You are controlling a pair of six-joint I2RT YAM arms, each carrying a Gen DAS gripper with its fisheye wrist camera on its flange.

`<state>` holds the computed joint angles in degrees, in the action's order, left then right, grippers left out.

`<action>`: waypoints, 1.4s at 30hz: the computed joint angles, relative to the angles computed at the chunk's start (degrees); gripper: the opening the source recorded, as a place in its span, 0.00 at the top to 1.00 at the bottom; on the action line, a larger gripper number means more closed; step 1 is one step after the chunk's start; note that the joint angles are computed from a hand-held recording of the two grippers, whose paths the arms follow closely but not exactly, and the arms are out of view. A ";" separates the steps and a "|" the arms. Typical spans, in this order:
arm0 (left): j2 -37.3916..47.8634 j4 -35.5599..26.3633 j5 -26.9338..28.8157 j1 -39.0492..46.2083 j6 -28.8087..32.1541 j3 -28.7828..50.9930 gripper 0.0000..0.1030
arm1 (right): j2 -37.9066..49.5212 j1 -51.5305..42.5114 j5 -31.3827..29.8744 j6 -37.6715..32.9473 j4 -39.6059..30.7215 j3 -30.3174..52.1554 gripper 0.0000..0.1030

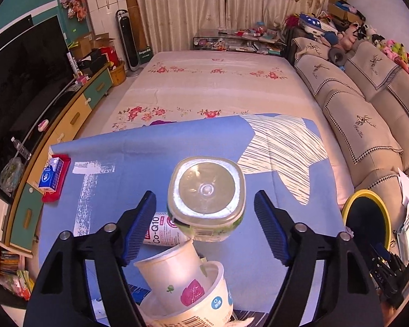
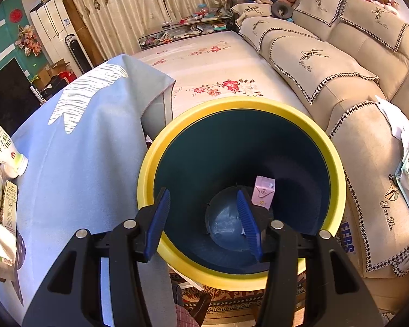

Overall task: Collect trash
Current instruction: 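Grasp the green-lidded plastic cup with the left gripper while the right gripper holds the bin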

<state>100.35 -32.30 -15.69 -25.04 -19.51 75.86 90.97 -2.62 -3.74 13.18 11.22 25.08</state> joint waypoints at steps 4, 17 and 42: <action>0.12 0.20 1.22 -0.21 0.03 -0.29 0.49 | -0.89 -0.09 -0.23 -0.18 0.00 -0.51 0.53; -5.98 -1.09 0.04 -10.29 -0.59 -0.48 0.50 | -17.84 -3.12 0.54 -1.98 -4.79 -7.32 0.53; 50.67 -16.01 2.75 -35.23 -7.51 62.85 0.49 | -17.27 -41.98 -18.11 -22.57 -4.00 -14.48 0.53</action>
<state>151.02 -48.30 -12.94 -60.27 -27.02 138.70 73.70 -44.60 -21.85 -9.39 7.22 10.61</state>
